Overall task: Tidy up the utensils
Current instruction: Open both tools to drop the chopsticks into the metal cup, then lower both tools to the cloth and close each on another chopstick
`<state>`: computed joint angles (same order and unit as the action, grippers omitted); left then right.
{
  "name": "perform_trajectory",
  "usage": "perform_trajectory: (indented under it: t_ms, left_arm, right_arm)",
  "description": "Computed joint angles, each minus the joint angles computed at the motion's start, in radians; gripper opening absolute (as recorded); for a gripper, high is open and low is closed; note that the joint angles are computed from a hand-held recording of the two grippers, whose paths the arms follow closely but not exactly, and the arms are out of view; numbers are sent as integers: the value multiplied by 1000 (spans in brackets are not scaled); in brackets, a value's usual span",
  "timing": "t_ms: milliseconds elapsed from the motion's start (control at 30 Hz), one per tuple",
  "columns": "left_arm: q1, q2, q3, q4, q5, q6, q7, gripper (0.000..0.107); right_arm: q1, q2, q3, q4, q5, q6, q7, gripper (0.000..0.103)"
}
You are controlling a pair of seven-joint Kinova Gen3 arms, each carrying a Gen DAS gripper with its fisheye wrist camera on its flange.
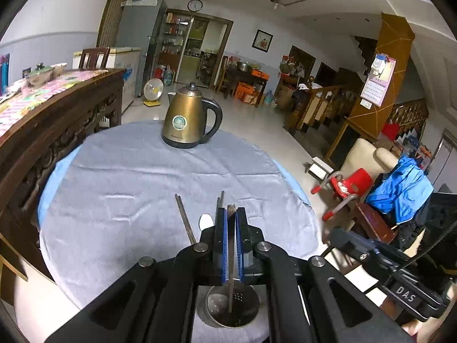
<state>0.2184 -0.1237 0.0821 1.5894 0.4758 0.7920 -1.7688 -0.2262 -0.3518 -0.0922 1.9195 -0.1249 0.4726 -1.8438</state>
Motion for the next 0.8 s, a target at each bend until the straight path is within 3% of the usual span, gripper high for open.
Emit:
perform_trajectory:
  t_ms: [33, 67, 133, 167, 200, 333, 400, 567, 667, 800]
  left_arm:
    - [-1, -4, -8, 1, 13, 4, -7, 8]
    - [-3, -11, -15, 5, 25, 1, -13, 13]
    - [-8, -38, -38, 26, 59, -26, -38, 32]
    - [-8, -51, -51, 40, 81, -49, -57, 43]
    - [-9, -60, -58, 49, 91, -67, -66, 45]
    - [-18, -82, -90, 87, 110, -141, -68, 47]
    - [-35, -70, -96, 95, 103, -154, -37, 48]
    - [-98, 18, -69, 89, 0, -162, 90, 48]
    - [-123, 119, -50, 58, -66, -131, 163, 48]
    - [-129, 248, -18, 0, -136, -88, 225, 48]
  right_arm:
    - [-19, 2, 21, -7, -16, 17, 13, 9]
    - [-45, 7, 52, -16, -40, 37, 34, 15]
    - [-66, -1, 85, -11, -74, 31, 55, 33]
    - [-75, -20, 106, 8, -102, 4, 73, 52]
    - [-91, -38, 123, 32, -114, -37, 76, 67]
    - [-44, -118, 115, 118, -131, -177, 64, 65]
    - [19, -126, 86, 132, -107, -191, 14, 53]
    - [33, -95, 150, 166, -116, -193, -47, 51]
    - [13, -60, 216, 169, -123, -184, -52, 51]
    - [-80, 55, 395, 135, -252, -123, 95, 51]
